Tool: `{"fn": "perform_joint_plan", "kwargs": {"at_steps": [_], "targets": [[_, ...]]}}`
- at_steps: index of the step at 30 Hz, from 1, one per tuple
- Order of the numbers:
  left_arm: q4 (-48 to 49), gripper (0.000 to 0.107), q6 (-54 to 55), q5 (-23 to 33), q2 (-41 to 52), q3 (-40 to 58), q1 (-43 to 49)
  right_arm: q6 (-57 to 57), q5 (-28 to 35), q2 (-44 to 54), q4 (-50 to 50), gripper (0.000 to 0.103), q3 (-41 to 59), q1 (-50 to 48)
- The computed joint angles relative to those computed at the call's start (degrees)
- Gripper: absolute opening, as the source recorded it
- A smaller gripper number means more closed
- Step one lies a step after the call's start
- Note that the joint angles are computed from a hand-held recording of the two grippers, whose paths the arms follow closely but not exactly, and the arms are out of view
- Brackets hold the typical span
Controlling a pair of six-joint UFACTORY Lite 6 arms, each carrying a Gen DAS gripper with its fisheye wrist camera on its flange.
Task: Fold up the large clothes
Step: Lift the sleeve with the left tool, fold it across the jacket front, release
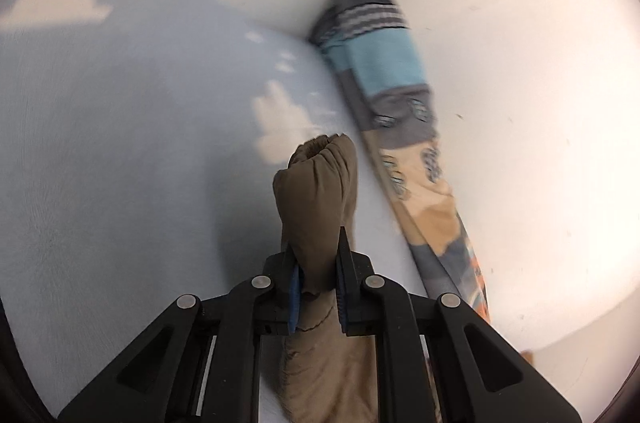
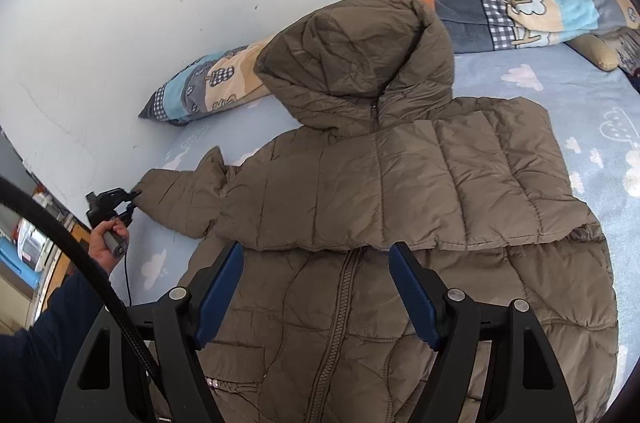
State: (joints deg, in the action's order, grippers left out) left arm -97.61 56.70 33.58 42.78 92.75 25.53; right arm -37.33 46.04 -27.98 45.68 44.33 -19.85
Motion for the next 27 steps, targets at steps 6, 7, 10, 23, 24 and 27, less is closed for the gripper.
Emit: {"fn": "perform_joint_plan", "kwargs": {"at_steps": [6,7,10,23,24,27], "targets": [[4.26,0.013,-2.05,-1.34,-14.76,-6.84,-4.93,-1.71,3.25,-0.79,0.66,0.079,1.54,-6.64],[4.78,0.013,-2.83,-1.22,-17.07,-7.65,-5.86,-2.61,4.39,-0.85,1.37,0.079,1.92,-8.75],[9.23,0.013,-7.72,-2.92,-23.99,-8.67,-9.88,-5.28,7.37,-0.41,2.76,0.079,3.32,-14.27],[40.10,0.013,-40.48,-11.86,-35.16,-0.64,-37.69,-5.40,8.04,7.98,-4.44,0.080,5.76,-24.35],[42.59,0.013,-43.07,-12.60,-35.19,-0.05,-40.48,-5.83,8.26,8.11,-4.48,0.080,5.90,-25.00],[51.86,0.013,-52.61,-13.88,-32.39,4.66,-48.23,-6.54,8.64,8.18,-4.40,0.080,7.25,-26.97]]}}
